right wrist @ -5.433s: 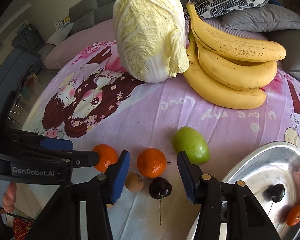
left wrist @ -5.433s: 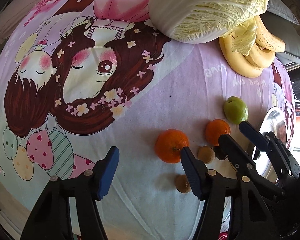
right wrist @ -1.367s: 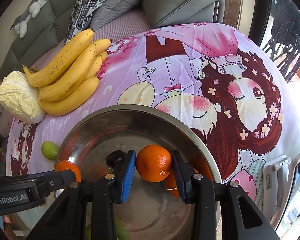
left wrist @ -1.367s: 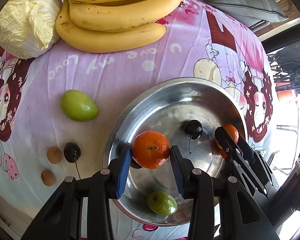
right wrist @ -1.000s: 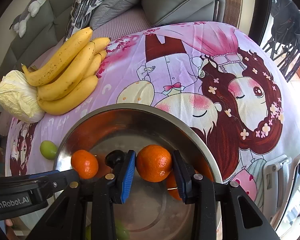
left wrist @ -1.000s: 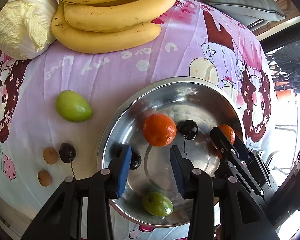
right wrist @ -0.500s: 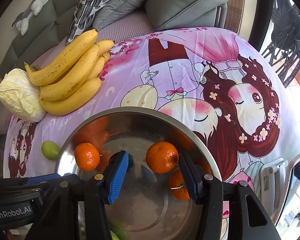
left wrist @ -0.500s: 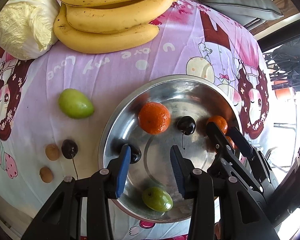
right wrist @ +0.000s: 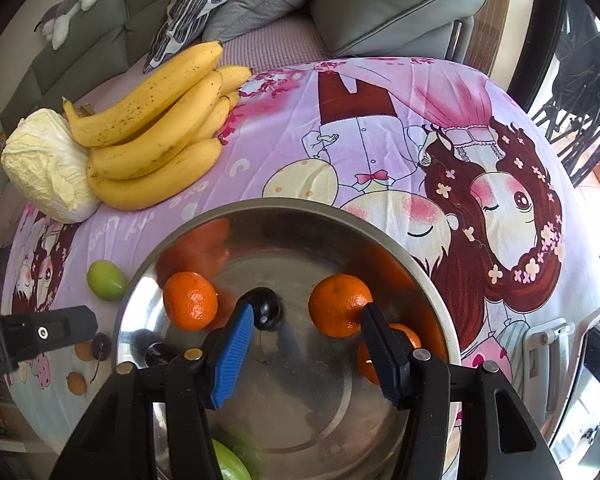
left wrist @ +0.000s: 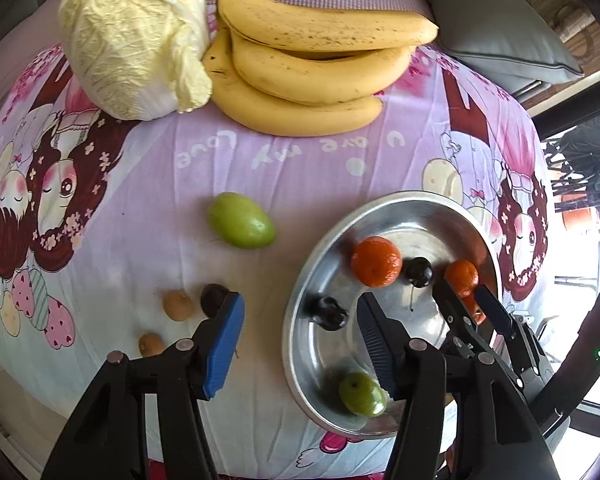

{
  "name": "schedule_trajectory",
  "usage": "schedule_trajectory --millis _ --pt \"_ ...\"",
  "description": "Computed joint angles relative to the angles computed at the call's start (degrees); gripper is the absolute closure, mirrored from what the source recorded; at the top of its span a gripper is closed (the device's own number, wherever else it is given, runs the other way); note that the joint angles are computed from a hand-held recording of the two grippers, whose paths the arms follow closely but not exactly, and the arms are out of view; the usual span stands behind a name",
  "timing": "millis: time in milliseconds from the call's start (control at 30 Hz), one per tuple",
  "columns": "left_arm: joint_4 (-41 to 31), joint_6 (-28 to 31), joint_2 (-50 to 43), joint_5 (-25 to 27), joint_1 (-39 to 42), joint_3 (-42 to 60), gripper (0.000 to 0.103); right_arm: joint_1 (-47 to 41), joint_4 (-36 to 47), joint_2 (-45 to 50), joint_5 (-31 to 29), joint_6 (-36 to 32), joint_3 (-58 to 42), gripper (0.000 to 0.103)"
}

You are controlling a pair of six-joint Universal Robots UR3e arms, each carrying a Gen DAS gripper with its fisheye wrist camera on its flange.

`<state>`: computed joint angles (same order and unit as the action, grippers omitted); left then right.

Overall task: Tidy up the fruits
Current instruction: 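Withdraw both open tools from the bowl toward the kiwis and cherry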

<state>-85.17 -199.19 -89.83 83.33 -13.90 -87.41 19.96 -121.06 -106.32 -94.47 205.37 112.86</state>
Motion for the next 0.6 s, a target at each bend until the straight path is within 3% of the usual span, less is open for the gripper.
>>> schedule_trajectory --millis 67,167,300,367,600 --pt "0.0 -0.1 1.2 0.8 1.5 -1.5 0.037 0.8 -0.2 0.8 -0.1 0.1 -0.5 0.032" --pt "-0.1 -0.5 3.2 1.3 3.9 -4.1 0.023 1.9 -0.2 1.9 -0.5 0.1 -1.5 0.024" --pt "0.6 -1.4 4.0 2.8 4.7 -5.9 0.018 2.1 -0.8 2.0 -0.1 0.4 -1.2 0.016" --pt "1.0 -1.7 4.4 3.5 5.0 -6.8 0.014 1.4 -1.7 1.3 0.9 0.6 -0.3 0.001" --pt "2.0 -2.1 4.2 4.3 4.8 -8.1 0.007 1.5 -2.0 1.8 1.1 1.6 -0.4 0.0"
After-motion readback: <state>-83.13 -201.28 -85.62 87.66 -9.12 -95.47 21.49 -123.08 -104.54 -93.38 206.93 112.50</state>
